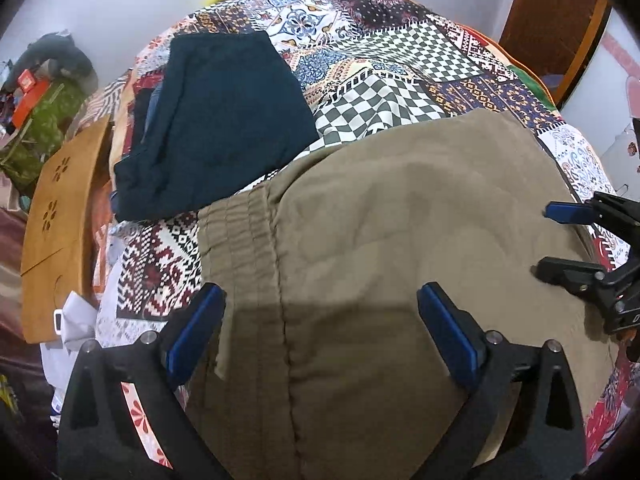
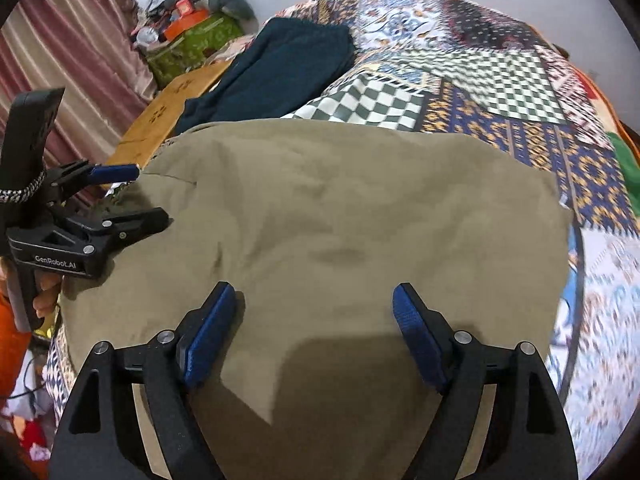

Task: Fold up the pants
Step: 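Fold the pants over with the right tool and release both tools, then lower the left tool onto the khaki pants waistband and close on it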

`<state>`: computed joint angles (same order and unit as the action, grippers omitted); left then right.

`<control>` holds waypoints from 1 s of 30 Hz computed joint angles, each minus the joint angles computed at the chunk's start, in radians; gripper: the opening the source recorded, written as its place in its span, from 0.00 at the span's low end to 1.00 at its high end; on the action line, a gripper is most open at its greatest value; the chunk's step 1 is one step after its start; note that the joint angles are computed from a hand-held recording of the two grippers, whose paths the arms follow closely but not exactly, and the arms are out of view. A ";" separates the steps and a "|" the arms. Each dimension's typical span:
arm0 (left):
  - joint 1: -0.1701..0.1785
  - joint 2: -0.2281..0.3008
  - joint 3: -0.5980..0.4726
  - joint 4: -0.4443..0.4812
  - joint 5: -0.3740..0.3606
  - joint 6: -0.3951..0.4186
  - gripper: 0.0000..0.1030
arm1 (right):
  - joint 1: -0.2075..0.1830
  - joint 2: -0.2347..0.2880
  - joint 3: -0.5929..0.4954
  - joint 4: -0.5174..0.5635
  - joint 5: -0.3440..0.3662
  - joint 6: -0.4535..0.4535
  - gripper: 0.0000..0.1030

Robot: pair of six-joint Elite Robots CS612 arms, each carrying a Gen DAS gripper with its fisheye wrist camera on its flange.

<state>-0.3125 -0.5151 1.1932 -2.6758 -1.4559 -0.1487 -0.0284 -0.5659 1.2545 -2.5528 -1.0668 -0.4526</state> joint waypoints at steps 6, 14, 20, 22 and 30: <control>-0.012 -0.040 0.089 -0.075 0.031 -0.005 0.96 | -0.022 -0.039 0.085 -0.070 0.023 0.047 0.77; -0.025 -0.083 0.191 -0.173 0.071 -0.048 0.96 | -0.052 -0.083 0.212 -0.209 0.019 0.146 0.77; -0.027 -0.103 0.235 -0.214 0.072 -0.091 0.96 | -0.077 -0.107 0.287 -0.268 0.006 0.196 0.78; -0.029 -0.107 0.246 -0.227 0.078 -0.097 0.96 | -0.080 -0.115 0.310 -0.292 -0.009 0.201 0.78; -0.023 -0.135 0.273 -0.226 0.058 -0.141 0.96 | -0.080 -0.129 0.324 -0.321 -0.037 0.221 0.77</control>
<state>-0.3355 -0.6503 1.4665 -2.9014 -1.3983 -0.2897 -0.1087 -0.6953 1.5785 -2.8738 -1.1035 -0.2318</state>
